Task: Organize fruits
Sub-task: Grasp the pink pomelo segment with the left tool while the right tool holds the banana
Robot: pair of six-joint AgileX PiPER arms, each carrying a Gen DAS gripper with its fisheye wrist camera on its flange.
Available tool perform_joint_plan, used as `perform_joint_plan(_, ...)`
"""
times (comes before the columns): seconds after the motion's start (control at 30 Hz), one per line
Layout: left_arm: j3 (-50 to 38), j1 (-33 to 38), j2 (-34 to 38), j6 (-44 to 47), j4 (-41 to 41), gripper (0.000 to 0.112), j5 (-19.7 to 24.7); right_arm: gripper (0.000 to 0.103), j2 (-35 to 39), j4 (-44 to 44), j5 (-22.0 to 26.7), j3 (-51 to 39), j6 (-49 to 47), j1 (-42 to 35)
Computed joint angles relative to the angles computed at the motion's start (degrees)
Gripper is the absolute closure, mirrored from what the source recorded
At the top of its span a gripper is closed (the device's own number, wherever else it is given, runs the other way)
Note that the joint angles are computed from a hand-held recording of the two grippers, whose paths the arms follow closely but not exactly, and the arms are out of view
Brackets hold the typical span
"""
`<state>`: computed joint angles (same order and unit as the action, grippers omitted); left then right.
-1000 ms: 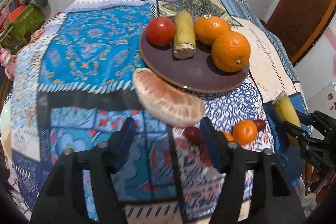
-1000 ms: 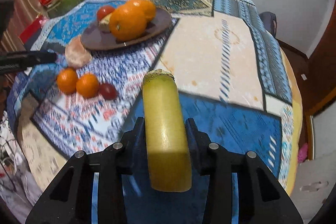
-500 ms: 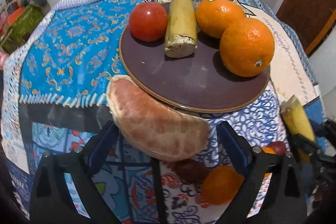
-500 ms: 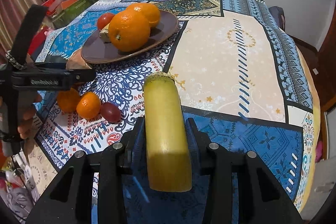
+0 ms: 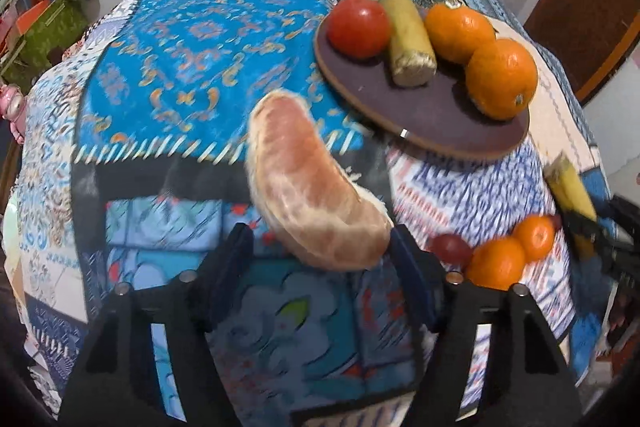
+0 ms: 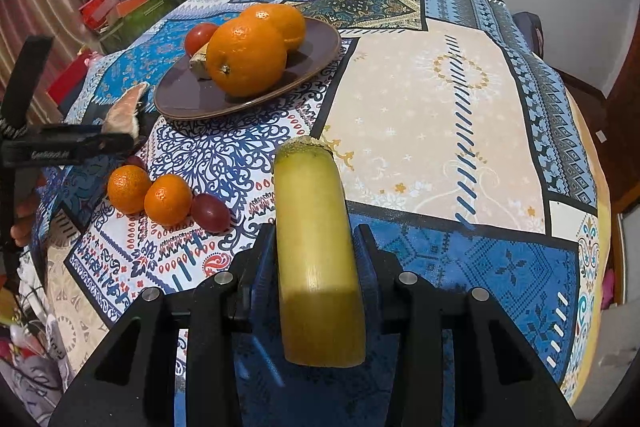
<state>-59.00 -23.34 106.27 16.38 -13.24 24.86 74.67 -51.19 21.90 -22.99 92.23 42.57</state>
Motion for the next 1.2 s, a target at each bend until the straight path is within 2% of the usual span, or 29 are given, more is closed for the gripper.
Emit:
perform_joint_plan(0.17,4.57,0.07,-4.51,0.19,2.93,0.043,-2.47,0.066,0.43,0.75,-0.29,0.07,-0.74,-0.27)
perform_joint_plan(0.27,4.51,0.57,-5.7,2.46,-0.23,0.043,-1.78,0.066,0.15,2.01,-0.35,-0.05,-2.38,-0.53)
perform_joint_plan(0.33,2.59,1.41,-4.48,3.84,-2.95,0.041,0.16,0.066,0.27,2.98,-0.16,-0.47,-3.92,-0.67)
perform_joint_plan(0.47,-2.74,2.25,0.65,0.07,-2.97,0.041,2.44,0.066,0.9,4.93,0.4,-1.63,-7.61,-1.14)
perform_joint_plan(0.53,-4.77,3.21,2.67,1.72,-6.39,0.041,3.64,0.064,1.17,6.15,0.11,-2.03,-9.89,-1.73)
perform_joint_plan(0.77,-7.13,0.81,5.62,-2.86,-2.46,0.041,1.03,0.064,3.72,4.59,-0.75,-3.3,-10.84,-3.01)
perform_joint_plan(0.8,-7.18,0.24,5.89,-4.14,-1.09,0.042,0.22,0.064,4.22,3.63,-0.9,-3.5,-9.96,-3.05)
perform_joint_plan(0.87,-7.7,-0.42,6.49,-7.35,1.77,0.053,-0.76,0.064,4.94,1.5,-0.93,-3.85,-7.9,-3.03)
perform_joint_plan(0.97,-7.63,0.43,6.63,-6.68,-0.05,0.062,-1.71,0.064,5.78,-0.12,-1.14,-4.36,-6.72,-3.28)
perform_joint_plan(1.03,-7.34,1.41,6.43,-3.02,-3.42,0.063,-1.57,0.067,5.99,-2.34,-1.51,-4.21,-3.82,-3.58)
perform_joint_plan(1.1,-7.01,1.56,5.86,-3.6,-2.58,0.064,-1.25,0.067,5.86,-2.11,-2.79,-4.09,-3.88,-5.01)
perform_joint_plan(1.2,-5.55,2.12,4.15,-2.78,-2.98,0.066,-1.17,0.068,4.86,-0.75,-2.07,-4.46,-4.68,-5.2)
